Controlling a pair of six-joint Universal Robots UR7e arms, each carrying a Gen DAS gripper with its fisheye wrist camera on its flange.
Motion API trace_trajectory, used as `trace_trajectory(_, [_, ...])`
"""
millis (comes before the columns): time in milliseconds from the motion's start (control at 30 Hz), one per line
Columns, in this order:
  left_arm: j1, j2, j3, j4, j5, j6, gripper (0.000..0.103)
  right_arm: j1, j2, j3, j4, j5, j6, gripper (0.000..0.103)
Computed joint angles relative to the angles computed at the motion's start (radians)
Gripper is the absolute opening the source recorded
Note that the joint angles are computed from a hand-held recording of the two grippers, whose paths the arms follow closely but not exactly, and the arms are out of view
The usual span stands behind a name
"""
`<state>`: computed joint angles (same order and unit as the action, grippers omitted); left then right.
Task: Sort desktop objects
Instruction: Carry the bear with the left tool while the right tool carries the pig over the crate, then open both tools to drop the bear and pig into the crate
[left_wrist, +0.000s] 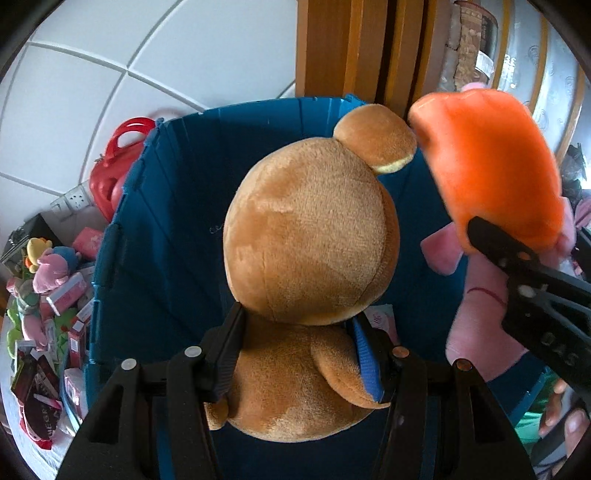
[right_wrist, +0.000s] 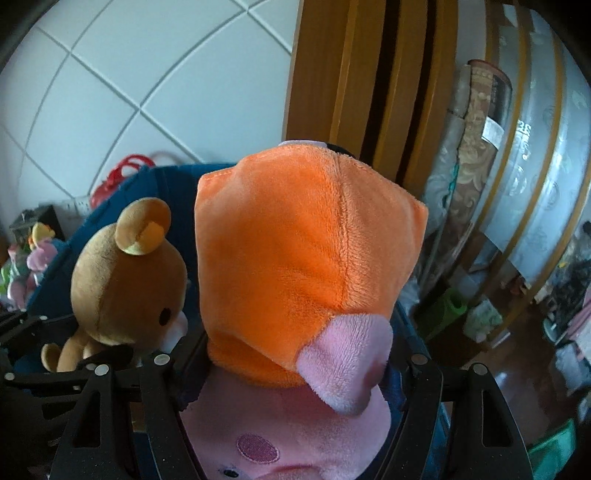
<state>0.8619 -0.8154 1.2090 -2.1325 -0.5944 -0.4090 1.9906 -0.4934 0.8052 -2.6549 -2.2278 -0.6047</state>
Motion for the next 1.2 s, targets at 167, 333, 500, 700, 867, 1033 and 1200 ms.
trace_trajectory(167, [-0.021, -0.003, 0.021, -0.027, 0.065, 0.019, 0.054, 0.002, 0.023, -0.039, 0.058, -0.030, 0.021, 0.076])
trace_trajectory(333, [-0.022, -0.012, 0.023, -0.029, 0.062, 0.011, 0.054, 0.000, 0.035, -0.063, 0.102, -0.034, 0.033, 0.076])
trace_trajectory(500, [-0.011, -0.016, 0.020, -0.015, 0.047, -0.002, 0.054, -0.001, 0.048, -0.088, 0.137, -0.037, 0.037, 0.077])
trace_trajectory(700, [-0.005, -0.020, 0.021, 0.017, 0.046, -0.031, 0.054, 0.000, 0.067, -0.116, 0.169, -0.071, 0.042, 0.082])
trace_trajectory(867, [-0.004, -0.026, 0.034, 0.017, 0.052, -0.036, 0.062, 0.001, 0.059, -0.098, 0.136, -0.076, 0.029, 0.103])
trace_trajectory(1033, [-0.019, -0.052, 0.081, -0.036, 0.065, -0.013, 0.064, 0.011, 0.018, -0.020, 0.060, -0.087, 0.012, 0.103])
trace_trajectory(1200, [-0.052, -0.100, 0.188, -0.192, 0.116, 0.056, 0.066, 0.024, -0.054, 0.115, -0.050, -0.082, -0.004, 0.103])
